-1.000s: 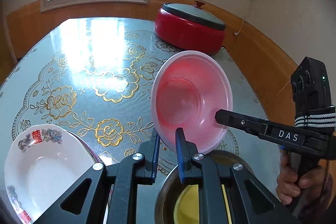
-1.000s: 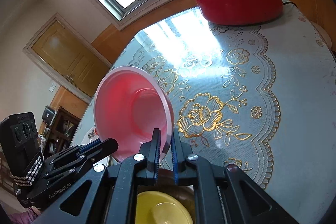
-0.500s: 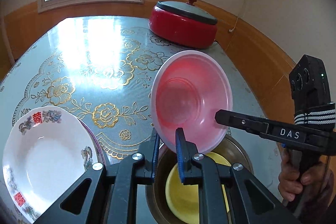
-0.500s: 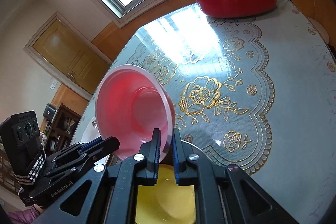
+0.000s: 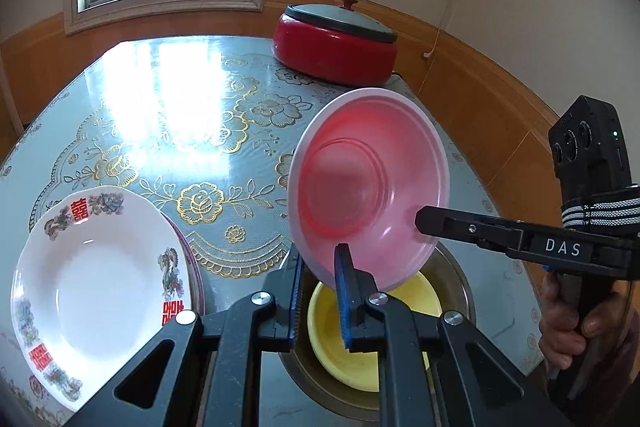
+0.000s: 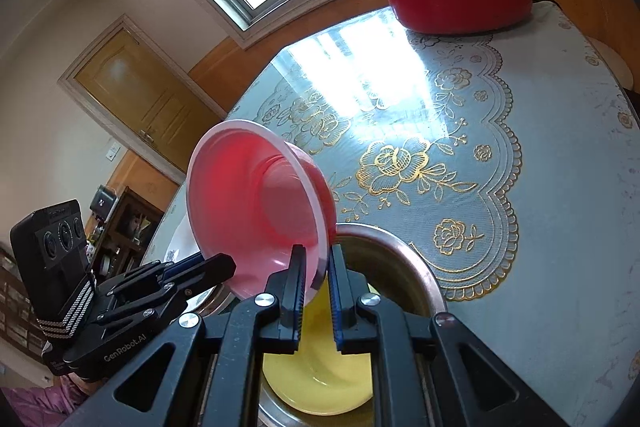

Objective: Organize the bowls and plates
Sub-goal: 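Lift the red bowl with the left tool and carry it over the steel bowl, then lower the red bowl into the yellow bowl and open the left tool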

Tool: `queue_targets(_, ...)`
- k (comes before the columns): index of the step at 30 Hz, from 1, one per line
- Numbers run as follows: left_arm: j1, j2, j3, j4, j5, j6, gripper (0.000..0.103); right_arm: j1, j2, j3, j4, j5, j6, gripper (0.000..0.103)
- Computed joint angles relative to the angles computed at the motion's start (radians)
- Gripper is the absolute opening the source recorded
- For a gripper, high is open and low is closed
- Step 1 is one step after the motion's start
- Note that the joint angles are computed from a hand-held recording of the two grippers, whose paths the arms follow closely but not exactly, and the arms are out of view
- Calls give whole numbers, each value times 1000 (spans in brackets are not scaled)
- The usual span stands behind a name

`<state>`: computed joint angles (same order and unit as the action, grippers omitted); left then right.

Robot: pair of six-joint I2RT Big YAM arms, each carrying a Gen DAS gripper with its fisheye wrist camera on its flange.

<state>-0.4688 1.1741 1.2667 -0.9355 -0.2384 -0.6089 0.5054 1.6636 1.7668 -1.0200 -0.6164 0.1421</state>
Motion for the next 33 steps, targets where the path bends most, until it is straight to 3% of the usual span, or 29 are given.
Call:
queue_targets(9,10,-56,-48,21,76,16,15,3,-53,-57,-31,-49,-57,12)
queue_targets(19,13,-67,-91,28,184,0,15,5,-94,-124,-70,-47,-77,11)
queue_targets(26,1,-51,-91,27,188,18,15,-1,-100,-147,-85,-33,-66,11)
queue_targets(33,-11,-15,-90,19,186,22,16,34,-99,-145,-115,86,-76,12)
